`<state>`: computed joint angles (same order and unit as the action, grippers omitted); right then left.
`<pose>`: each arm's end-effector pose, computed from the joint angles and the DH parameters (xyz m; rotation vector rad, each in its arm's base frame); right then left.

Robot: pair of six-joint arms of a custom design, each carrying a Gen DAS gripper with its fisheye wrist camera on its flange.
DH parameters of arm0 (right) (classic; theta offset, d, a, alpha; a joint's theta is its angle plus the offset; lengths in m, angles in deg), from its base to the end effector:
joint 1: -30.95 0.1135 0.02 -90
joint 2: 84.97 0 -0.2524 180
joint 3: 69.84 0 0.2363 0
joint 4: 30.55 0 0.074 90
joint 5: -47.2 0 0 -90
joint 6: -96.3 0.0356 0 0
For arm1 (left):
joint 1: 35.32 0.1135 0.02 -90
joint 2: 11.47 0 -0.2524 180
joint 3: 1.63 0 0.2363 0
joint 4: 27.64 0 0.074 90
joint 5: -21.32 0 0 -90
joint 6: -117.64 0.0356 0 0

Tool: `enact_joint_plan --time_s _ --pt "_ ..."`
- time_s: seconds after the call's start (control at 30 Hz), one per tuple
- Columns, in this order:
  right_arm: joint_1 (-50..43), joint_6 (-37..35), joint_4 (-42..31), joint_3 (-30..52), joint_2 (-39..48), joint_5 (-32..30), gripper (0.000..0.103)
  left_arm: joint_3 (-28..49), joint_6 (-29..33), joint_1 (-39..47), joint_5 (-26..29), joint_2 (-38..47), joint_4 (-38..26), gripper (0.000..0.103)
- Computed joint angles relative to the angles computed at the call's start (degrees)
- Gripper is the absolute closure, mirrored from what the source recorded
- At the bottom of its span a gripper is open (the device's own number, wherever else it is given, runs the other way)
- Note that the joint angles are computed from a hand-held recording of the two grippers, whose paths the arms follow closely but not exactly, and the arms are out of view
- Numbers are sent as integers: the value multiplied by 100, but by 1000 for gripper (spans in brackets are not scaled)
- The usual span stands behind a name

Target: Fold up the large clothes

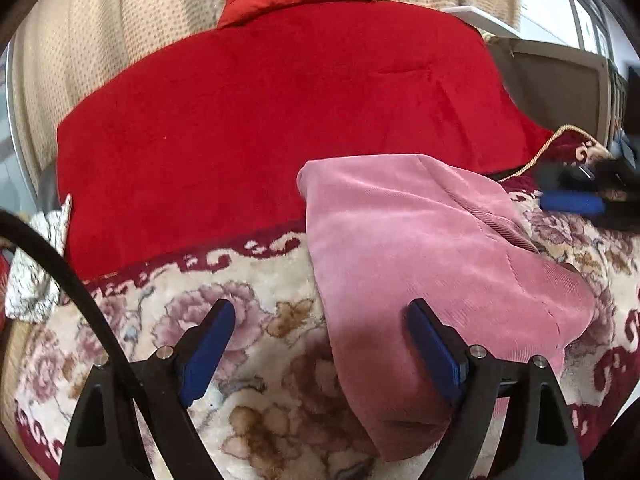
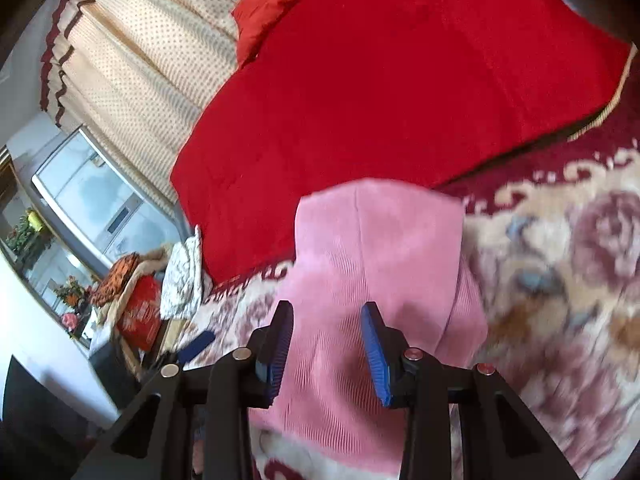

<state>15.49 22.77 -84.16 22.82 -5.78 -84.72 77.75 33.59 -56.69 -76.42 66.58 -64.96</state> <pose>0.2755 -0.0515 0.3517 0.2235 2.1739 0.8329 0.2740 -0.1021 0.3017 0.4440 2.1469 -0.0029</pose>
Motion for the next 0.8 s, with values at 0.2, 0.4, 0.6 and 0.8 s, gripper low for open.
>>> enact_joint_plan --time_s 0.2,0.4,0.6,0.8 --pt "393 348 -560 1047 1747 313 70 146 23 119 104 233 -123 15" --pt "118 409 -90 496 1357 -27 70 179 -84 132 114 167 -271 15" --pt "322 26 -181 125 450 17 70 139 -101 56 -41 111 -269 15" --pt "540 -272 -621 -187 450 158 71 94 -94 36 -40 56 -284 15"
